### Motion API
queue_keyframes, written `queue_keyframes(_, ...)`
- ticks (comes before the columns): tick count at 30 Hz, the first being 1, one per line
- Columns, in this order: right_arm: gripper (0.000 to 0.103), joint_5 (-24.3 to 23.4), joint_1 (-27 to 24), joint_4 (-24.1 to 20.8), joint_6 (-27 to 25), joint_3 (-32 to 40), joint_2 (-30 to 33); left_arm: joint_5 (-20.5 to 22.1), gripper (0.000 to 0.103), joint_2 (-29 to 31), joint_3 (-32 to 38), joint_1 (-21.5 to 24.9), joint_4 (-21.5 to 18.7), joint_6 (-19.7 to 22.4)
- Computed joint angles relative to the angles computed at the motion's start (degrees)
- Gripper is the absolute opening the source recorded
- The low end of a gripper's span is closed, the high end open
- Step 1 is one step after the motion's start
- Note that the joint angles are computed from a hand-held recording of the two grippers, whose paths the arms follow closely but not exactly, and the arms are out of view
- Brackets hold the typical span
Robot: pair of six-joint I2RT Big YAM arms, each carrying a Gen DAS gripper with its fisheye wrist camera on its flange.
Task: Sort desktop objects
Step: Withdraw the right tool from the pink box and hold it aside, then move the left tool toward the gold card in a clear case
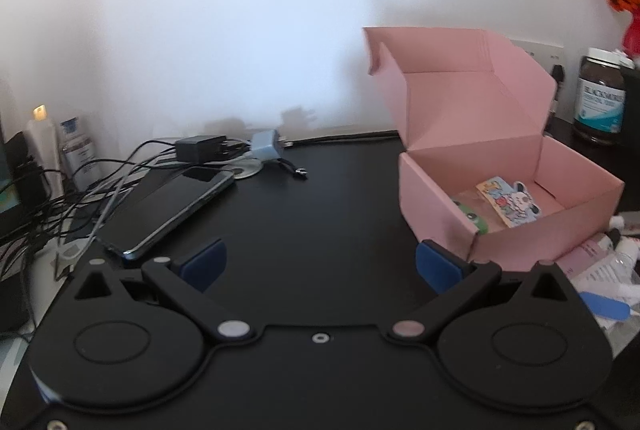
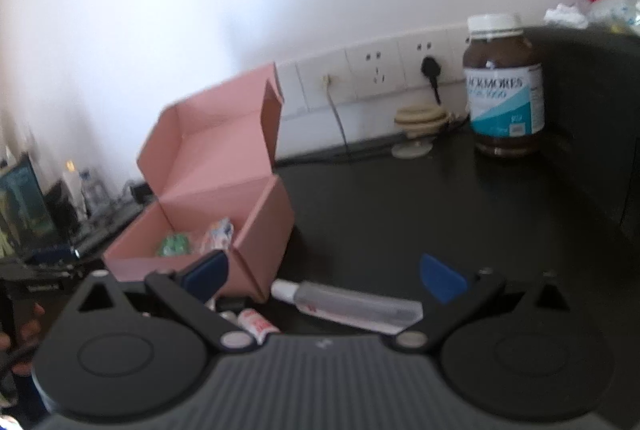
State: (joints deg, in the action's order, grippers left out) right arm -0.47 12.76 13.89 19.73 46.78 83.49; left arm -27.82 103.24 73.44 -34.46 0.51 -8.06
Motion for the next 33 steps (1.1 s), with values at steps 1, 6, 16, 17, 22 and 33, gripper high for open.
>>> queue_keyframes(1,0.102,-0.32,-0.04,0.71,0.29,-0.22,0.02,-0.92,0.103,-0.02,0.23,-0.14,-0.82,-0.89)
queue_keyframes(6,0.102,0.89,0.94,2.47,-1.71,-1.25,0.00,-4.84,0.103,-0.48,0.73,-1.43,-5.20,-4.53)
queue_keyframes(16,0.102,-5.08,-1.74,4.98,3.92,-2.92,0.23,-13.06,0.103,-2.11,0.53,-8.50,-13.33,-10.15)
queue_keyframes(17,0.102,-6.11,-2.19,5.03,4.82,-2.98,0.31,-13.79,0.103,-1.79,1.11,-9.13,-14.69,-10.48)
queue_keyframes(22,0.102,-8.15,-3.18,6.26,7.11,-3.61,0.43,-13.18,0.103,-0.79,2.85,-10.79,-18.81,-12.99)
queue_keyframes(33,0.102,-14.83,-5.95,15.35,13.34,-6.85,1.01,-18.00,0.103,0.78,4.51,-13.28,-21.27,-10.47)
